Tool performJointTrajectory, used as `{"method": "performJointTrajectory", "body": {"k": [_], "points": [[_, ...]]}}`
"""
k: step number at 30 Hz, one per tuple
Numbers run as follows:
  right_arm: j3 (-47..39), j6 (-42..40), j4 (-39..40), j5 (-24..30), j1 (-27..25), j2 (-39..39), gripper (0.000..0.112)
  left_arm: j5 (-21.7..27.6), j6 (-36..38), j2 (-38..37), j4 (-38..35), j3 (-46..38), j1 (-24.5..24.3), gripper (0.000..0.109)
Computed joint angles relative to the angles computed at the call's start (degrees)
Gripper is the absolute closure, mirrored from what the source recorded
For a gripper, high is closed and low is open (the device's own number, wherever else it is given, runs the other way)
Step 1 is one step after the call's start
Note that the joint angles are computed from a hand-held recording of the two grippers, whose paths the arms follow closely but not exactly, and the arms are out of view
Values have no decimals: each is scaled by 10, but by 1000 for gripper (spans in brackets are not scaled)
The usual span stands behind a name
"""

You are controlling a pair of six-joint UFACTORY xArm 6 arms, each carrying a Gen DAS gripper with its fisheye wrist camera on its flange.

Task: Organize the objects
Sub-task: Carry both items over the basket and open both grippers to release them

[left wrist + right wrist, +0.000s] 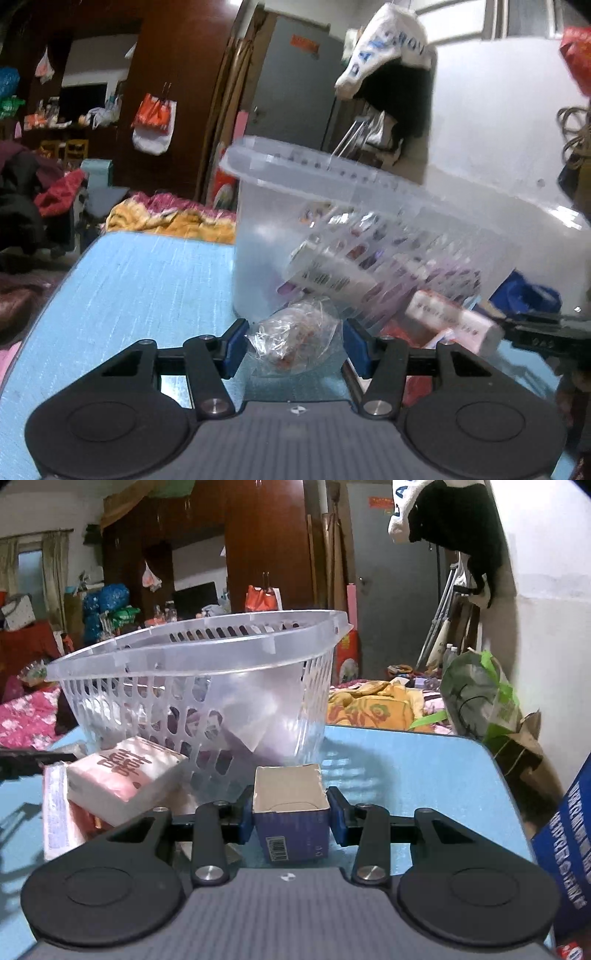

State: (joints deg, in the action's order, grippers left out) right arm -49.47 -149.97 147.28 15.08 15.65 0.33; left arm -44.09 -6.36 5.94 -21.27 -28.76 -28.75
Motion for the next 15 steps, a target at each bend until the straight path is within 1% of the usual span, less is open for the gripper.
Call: {"method": "performJointTrajectory", "body": {"k": [1,2,4,5,6,7,8,9,10,11,12,13,15], "points": [[13,9,-8,5,-4,-13,69,-21,-3,-8,9,15,-3,49],[34,43,-35,21,-10,-32,69,-36,-25,-24,30,37,-1,49],[93,151,-130,67,-29,-96,69,-70,-94,-63,105,78,19,49],[112,177,-153,79,-33,-126,69,-89,-104,-77,119,90,21,49],[127,194,-162,88,-34,-158,69,-99,-100,-96,108,94,13,49],[135,217,-176,95,-29,-189,69,-94,-96,-114,98,90,8,49],[132,224,-184,94,-20,-206,69,-81,-92,-126,101,78,8,49],[121,212,-176,81,-4,-215,69,-61,-85,-133,103,61,9,49],[92,178,-151,53,20,-212,69,-28,-66,-135,92,33,7,49],[60,158,-136,29,36,-197,69,3,-32,-129,59,0,0,49],[28,157,-137,11,47,-177,69,28,3,-115,19,-35,-8,49],[-19,153,-136,-17,59,-142,69,69,48,-98,-31,-80,-14,49],[-119,93,-89,-99,76,-62,69,129,123,-61,-114,-153,-20,49]]}}
